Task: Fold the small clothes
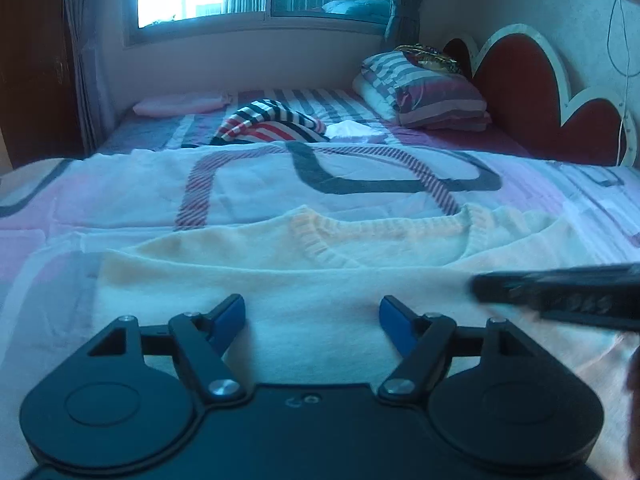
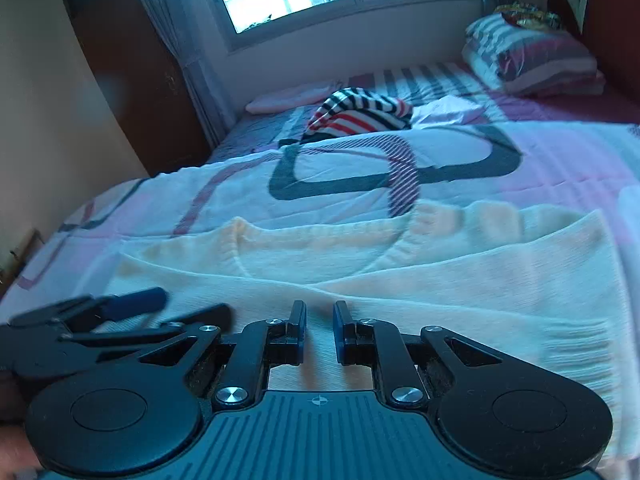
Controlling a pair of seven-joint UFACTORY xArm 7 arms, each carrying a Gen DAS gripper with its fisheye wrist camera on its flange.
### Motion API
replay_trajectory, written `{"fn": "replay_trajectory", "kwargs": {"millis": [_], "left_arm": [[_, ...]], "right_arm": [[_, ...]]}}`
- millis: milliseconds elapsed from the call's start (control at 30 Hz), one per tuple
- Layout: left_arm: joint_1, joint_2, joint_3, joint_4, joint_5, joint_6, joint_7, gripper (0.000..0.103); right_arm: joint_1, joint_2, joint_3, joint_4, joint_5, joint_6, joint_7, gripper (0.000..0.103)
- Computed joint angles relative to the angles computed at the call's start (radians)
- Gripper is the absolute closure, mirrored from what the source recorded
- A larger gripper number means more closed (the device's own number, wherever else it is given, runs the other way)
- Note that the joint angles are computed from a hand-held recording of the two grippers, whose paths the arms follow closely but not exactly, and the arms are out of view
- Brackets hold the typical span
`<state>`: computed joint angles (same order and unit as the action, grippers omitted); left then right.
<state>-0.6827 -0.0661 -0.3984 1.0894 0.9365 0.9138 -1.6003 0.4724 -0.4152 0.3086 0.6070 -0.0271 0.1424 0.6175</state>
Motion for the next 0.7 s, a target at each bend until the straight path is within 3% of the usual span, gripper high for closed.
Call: {"fn": "replay_trajectory", "kwargs": {"millis": [67,133,200,267,333,500,600,700], "left_arm": [[0.000,-0.052,-0.003,-0.045,-0.016,0.012,0.014,0.029],[0.007,-0.104,-0.017,-0.091,-0.034,0.044,0.022,0.027],[0.027,-0.159,-0.025,-0.144,-0.063,0.023,-0.013,0.021],[0.053,-0.189,-0.034,-0.176,-0.063,-0.020,-0.057,0.023],[0.072,-0.166,-0.076,-0.125,-0.082,0.051,-0.042,0.025],[0.050,-0.133,-0.144,-0.064,-0.045,0.112,-0.081,0.023],[0.017,-0.095,-0.141,-0.040,-0.059,0.133,-0.088,0.023],[-0.018,-0.064,-0.129,-0.022,-0.055,0.169,-0.088,0.023]], "right_arm": [[-0.099,-0.082,0.058,-0.032,-0.059,0.070,0.058,0.089],[-0.138,-0.159,0.050,-0.077,-0.084,0.130,0.081,0.089],[-0.099,-0.211,-0.036,-0.138,-0.045,0.119,0.056,0.090],[-0.056,-0.223,-0.092,-0.153,-0.001,0.107,0.022,0.090],[-0.085,-0.250,-0.052,-0.140,-0.009,0.135,0.033,0.089],[-0.005,-0.352,-0.042,-0.168,0.014,0.168,-0.003,0.089],[0.085,-0.355,-0.075,-0.192,0.058,0.165,-0.055,0.089],[0.127,-0.345,-0.084,-0.212,0.073,0.158,-0.112,0.089]]}}
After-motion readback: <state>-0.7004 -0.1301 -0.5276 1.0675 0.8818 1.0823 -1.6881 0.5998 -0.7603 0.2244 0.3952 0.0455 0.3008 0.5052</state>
